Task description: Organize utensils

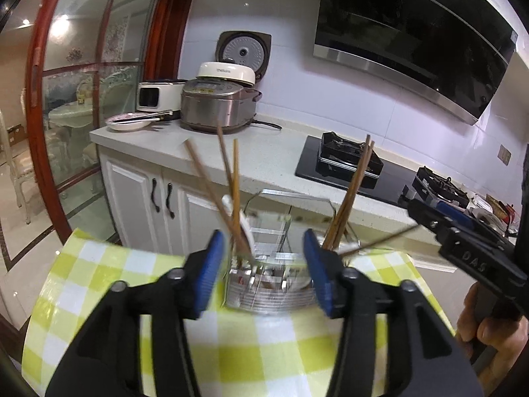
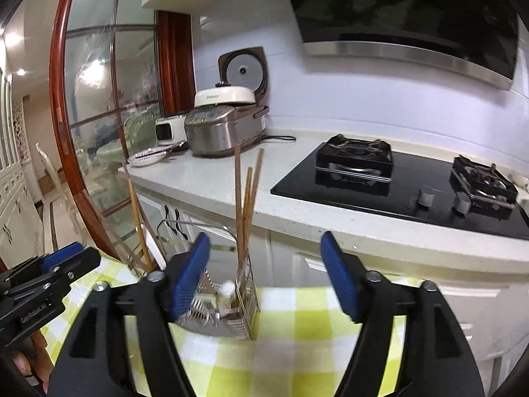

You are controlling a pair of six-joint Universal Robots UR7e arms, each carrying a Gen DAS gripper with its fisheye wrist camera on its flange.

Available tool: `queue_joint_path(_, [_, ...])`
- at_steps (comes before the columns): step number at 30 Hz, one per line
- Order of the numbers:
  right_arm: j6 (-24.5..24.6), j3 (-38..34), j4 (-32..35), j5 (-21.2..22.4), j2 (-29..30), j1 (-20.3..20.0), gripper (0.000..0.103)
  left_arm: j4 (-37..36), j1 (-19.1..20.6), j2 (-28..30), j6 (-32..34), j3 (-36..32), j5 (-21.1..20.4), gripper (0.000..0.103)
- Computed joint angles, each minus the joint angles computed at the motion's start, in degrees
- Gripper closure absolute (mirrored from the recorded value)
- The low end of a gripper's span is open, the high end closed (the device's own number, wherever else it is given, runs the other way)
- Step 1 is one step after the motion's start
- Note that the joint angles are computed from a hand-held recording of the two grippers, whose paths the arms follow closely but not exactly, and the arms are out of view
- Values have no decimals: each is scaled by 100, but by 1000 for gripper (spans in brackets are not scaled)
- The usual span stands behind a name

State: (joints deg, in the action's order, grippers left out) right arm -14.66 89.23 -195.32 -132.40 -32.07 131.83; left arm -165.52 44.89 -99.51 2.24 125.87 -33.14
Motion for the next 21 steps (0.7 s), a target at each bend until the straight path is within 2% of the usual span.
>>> queue_joint_path(4, [-8,623,-748,-335,-153,157,27,204,-539,-624,-326,758,529,26])
queue_joint_path(8, [288,1310,-1101,-459,-394,241,25,1102,-1063,-1253,-1041,1287,1000,13])
queue_joint_path(10, [308,1655,-1344,-633,-466,302,25,1903,-1360,-1684,-1589,1471,1169,6])
queue_joint_path(14, [386,2070,-1642,-818,-531,399,25,3084,-1775,-2272,-2390,1631,1378,5])
queue_joint_path(18, [-43,2115,-2169,-1004,-404,562,21,3304,-1849,-2436,-2715,1632,1293,5])
queue_joint_path(21, [-317,2036,-2348,-1069,-317,651,20,3769,-1904,-2471,-3122,1598,1316,5])
